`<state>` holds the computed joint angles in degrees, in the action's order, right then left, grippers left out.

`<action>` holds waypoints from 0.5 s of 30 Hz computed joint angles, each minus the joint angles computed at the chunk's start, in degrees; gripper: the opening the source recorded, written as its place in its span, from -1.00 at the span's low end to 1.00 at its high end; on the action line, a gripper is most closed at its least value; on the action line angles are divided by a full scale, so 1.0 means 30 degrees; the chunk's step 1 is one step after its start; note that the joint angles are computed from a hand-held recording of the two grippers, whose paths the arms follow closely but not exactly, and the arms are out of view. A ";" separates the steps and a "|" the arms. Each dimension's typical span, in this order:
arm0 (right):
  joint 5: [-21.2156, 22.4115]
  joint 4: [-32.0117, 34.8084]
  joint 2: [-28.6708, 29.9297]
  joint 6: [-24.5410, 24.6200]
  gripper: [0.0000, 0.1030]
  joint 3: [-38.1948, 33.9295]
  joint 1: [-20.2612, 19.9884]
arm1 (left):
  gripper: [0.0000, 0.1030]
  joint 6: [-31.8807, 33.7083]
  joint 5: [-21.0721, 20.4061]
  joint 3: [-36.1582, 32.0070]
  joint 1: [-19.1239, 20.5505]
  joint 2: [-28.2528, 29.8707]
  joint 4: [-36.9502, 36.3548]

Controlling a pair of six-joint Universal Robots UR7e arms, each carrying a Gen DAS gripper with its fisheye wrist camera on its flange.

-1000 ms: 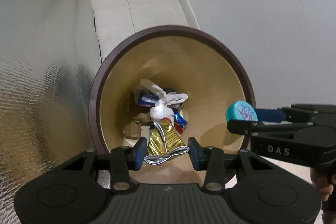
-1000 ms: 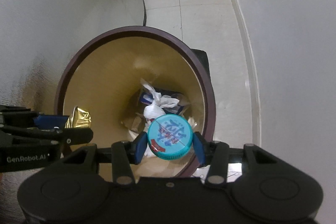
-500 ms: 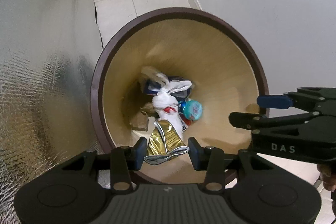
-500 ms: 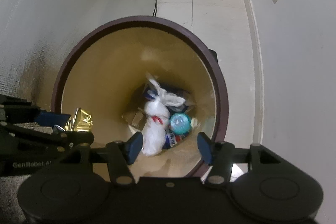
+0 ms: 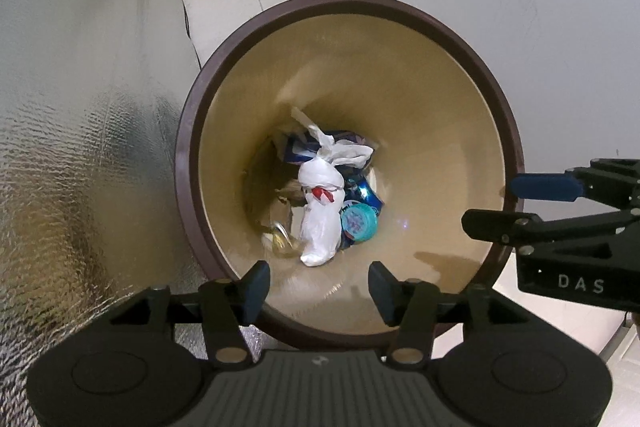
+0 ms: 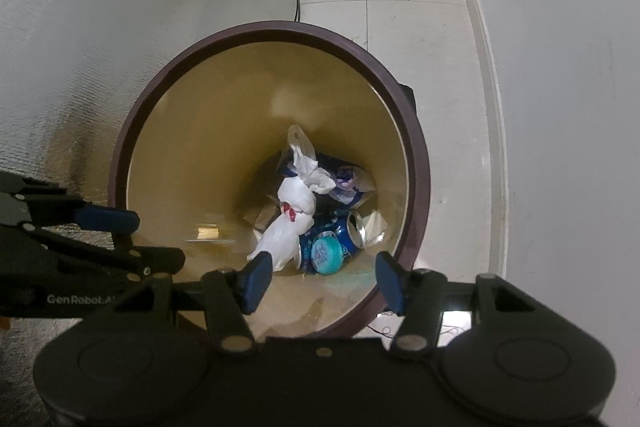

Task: Collect trash
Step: 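Open the right tool to drop the teal lid while the left tool drops the gold wrapper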

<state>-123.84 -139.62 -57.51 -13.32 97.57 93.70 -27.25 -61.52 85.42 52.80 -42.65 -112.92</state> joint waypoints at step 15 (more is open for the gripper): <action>-0.0074 0.0217 -0.0513 -0.0081 0.13 0.0061 0.0378 | 0.42 -0.0447 0.0298 0.0234 -0.0388 -0.0383 0.0673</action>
<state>-124.06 -138.96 -59.05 -13.56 97.75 94.84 -28.59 -60.63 86.12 51.63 -43.79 -110.90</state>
